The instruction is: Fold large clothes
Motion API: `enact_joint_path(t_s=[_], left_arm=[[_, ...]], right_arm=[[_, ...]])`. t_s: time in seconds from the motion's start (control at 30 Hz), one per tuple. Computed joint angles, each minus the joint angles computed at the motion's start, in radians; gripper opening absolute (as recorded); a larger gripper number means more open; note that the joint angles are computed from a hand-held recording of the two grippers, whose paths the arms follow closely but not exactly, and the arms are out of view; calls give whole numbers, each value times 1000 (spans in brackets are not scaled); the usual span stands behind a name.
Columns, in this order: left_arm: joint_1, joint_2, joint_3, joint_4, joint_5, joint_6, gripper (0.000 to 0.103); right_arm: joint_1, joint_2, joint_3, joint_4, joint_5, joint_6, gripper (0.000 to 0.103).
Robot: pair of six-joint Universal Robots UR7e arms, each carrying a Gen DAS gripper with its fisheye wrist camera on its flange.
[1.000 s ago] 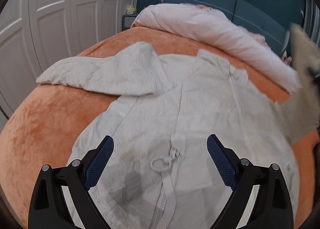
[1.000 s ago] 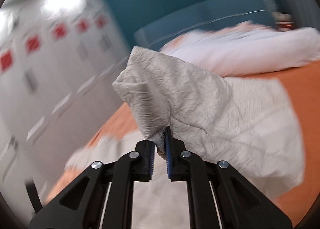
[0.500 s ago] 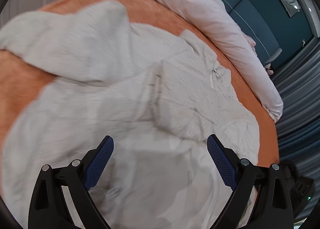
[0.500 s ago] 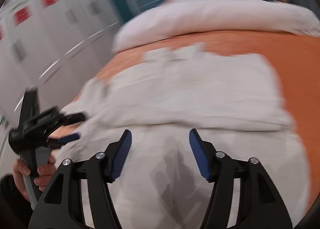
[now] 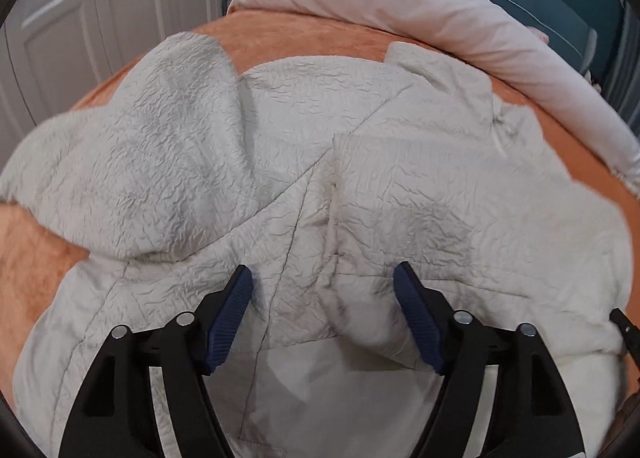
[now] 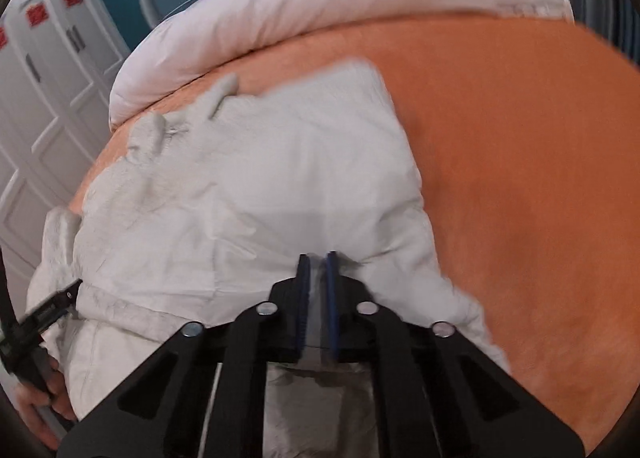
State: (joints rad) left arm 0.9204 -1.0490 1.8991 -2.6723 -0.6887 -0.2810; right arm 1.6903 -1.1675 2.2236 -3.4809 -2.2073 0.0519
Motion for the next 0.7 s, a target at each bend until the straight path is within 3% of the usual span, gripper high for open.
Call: enact_joint_path(t_s=[0.23, 0.4, 0.5, 0.57, 0.63, 0.7], left_arm=[[4, 35, 46, -193, 33, 95, 81], [0, 33, 52, -203, 37, 93, 81], [-8, 1, 61, -145, 40, 69, 81], [-15, -36, 72, -83, 60, 53, 81], [-18, -115, 84, 43, 90, -15, 79], [-2, -208, 105, 51, 56, -8, 79]], right_arm=[[8, 57, -3, -98, -34, -43, 1], [-4, 55, 8, -121, -17, -46, 0], [-14, 7, 35, -82, 7, -11, 0], [-5, -30, 59, -62, -30, 19, 0], [41, -62, 87, -49, -152, 51, 0], [108, -66, 101, -60, -262, 34, 8]])
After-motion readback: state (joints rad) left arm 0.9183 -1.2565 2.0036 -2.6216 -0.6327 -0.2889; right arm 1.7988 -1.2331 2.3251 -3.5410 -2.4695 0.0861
